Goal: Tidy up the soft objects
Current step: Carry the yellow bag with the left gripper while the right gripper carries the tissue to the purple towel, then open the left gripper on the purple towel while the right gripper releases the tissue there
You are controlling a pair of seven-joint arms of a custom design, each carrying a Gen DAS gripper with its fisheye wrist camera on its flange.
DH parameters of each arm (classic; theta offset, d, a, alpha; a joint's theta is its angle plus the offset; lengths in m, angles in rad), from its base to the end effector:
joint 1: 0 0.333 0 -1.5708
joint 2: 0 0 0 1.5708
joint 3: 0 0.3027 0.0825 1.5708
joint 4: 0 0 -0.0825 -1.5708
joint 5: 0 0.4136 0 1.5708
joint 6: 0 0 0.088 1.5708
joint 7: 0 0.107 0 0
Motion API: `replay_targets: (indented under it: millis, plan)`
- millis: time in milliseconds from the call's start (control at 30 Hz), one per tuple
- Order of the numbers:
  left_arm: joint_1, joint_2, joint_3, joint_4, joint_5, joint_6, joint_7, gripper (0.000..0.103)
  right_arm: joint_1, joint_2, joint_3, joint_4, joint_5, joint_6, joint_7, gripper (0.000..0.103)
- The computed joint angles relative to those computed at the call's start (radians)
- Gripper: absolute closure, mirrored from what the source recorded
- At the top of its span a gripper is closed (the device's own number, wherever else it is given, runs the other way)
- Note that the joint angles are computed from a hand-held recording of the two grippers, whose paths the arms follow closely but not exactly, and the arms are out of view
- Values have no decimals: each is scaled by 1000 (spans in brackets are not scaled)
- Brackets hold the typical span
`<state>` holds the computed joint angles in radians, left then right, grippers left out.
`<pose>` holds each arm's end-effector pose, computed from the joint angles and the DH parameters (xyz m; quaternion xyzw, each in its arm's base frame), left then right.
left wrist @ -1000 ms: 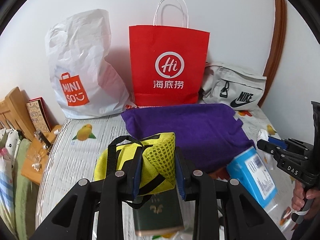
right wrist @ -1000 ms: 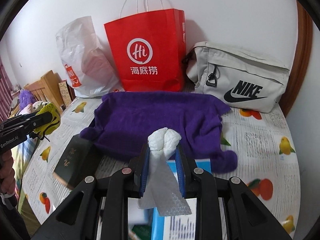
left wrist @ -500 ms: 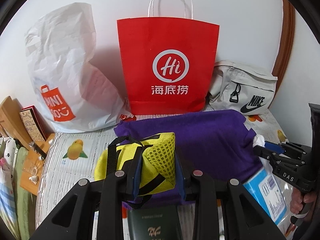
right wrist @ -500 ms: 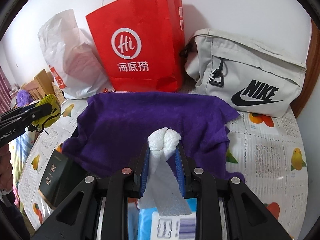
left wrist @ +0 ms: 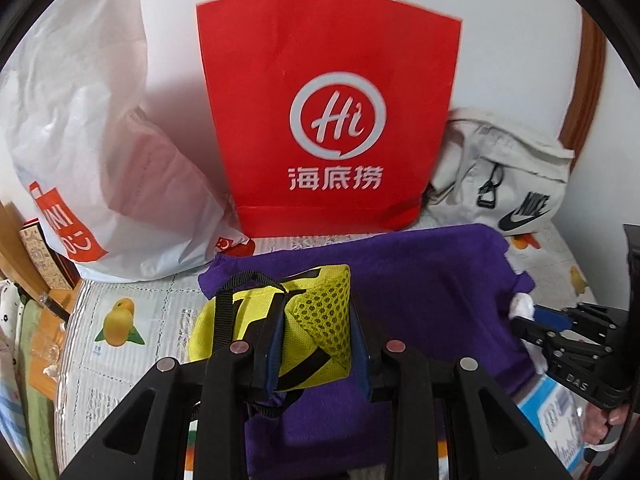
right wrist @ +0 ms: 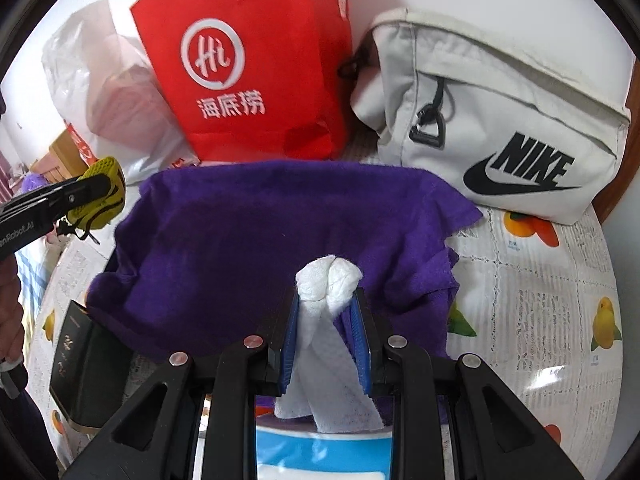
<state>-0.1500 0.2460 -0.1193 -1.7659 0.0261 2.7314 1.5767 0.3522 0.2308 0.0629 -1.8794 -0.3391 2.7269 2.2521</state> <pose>0.6757 -0.1804 0.4832 -0.5625 0.7477 -0.2825 0.2116 0.6177 0.2831 0.4294 -0.6688 0.6720 -0.1728 0.2670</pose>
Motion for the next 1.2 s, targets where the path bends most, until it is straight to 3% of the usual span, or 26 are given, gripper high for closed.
replay_targets:
  millis: [200, 733, 867, 967, 1000, 1200]
  plan:
    - [-21, 81, 16, 90, 27, -38, -37, 75, -12, 36, 4, 35, 33, -38, -39, 78]
    - [-6, 174, -12, 193, -66, -88, 8, 74, -24, 111, 12, 117, 123, -104, -120, 77]
    - [1, 177, -20, 194, -91, -98, 36, 67, -14, 116, 2, 120, 102, -94, -112, 74]
    - [5, 170, -25, 183, -112, -93, 51, 53, -16, 99, 3, 99, 99, -75, -116, 60]
    - [9, 165, -30, 175, -123, -85, 62, 52, -13, 95, -1, 94, 91, -70, -108, 52]
    - [4, 120, -23, 127, -126, -66, 71, 46, 0, 48, -12, 51, 45, -41, -65, 34]
